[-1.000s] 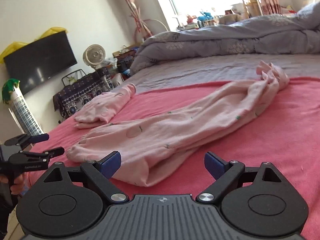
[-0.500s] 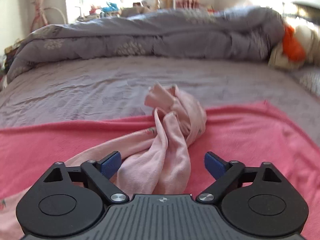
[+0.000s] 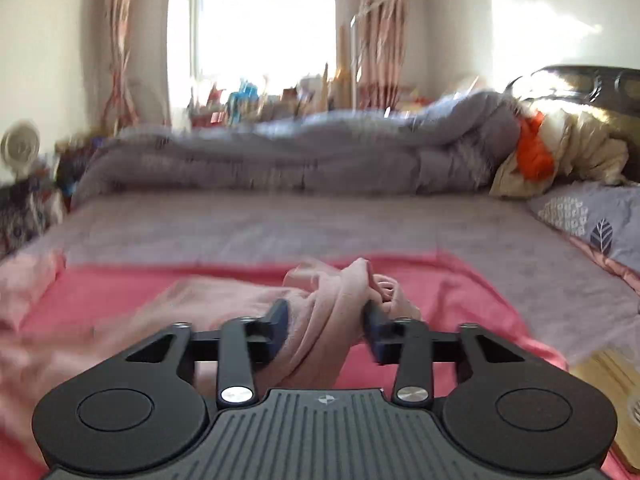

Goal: Fold clothes

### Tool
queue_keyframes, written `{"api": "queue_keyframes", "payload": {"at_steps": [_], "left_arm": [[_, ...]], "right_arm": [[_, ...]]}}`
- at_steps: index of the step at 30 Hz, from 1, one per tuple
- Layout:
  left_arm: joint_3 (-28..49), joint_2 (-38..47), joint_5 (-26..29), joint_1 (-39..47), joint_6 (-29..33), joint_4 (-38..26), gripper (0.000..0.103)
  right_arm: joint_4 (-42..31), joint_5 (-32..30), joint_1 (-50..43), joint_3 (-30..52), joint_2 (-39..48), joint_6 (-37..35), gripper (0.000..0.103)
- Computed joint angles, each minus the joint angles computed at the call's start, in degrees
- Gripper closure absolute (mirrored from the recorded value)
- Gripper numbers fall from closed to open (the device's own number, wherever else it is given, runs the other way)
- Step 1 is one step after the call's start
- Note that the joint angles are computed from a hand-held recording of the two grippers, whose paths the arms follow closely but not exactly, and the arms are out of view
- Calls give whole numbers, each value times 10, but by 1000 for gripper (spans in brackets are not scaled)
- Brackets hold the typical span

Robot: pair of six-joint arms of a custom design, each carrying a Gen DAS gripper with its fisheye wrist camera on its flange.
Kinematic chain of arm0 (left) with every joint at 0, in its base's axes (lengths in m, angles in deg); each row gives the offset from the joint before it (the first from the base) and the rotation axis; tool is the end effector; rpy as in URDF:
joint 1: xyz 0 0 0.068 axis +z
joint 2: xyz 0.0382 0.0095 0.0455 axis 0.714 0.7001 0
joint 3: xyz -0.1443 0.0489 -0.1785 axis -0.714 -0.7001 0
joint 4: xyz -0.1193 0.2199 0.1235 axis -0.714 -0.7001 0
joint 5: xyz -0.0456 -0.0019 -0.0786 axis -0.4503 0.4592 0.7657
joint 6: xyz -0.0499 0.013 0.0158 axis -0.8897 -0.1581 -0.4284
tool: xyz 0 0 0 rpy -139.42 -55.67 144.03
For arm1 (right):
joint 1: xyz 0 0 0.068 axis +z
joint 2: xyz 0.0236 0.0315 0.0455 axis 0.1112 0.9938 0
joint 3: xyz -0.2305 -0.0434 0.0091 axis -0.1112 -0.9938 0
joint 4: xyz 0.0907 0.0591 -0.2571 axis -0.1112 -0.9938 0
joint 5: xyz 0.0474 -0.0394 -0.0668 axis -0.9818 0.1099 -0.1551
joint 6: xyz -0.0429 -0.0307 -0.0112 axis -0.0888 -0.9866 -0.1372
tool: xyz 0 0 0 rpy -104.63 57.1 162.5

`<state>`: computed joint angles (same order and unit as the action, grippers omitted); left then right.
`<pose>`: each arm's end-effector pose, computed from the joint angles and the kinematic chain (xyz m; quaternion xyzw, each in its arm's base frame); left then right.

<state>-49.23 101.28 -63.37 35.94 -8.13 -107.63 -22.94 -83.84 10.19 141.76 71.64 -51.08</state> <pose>0.2252 -0.0288 0.2258 -0.1090 0.8866 0.0183 0.4492 0.3183 0.0224 0.2593 -0.0532 0.8808 0.0209 0.4699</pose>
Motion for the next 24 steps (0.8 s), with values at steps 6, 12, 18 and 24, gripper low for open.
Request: {"api": "queue_keyframes", "payload": {"at_steps": [6,12,18,24], "left_arm": [[47,49,-21,-16,15,-20,36],[49,80,-25,-49,-6,-19,26],[39,64,-29,-58,-18,-53,26],[35,52,-35,-49,-13,-61,24]], "right_arm": [[-3,3,8,-77,-97,13,20],[55,-94,113,50,122,42,14],[65,-37,233,223,368,123,68],[190,-47,234,45,194,123,83]]}}
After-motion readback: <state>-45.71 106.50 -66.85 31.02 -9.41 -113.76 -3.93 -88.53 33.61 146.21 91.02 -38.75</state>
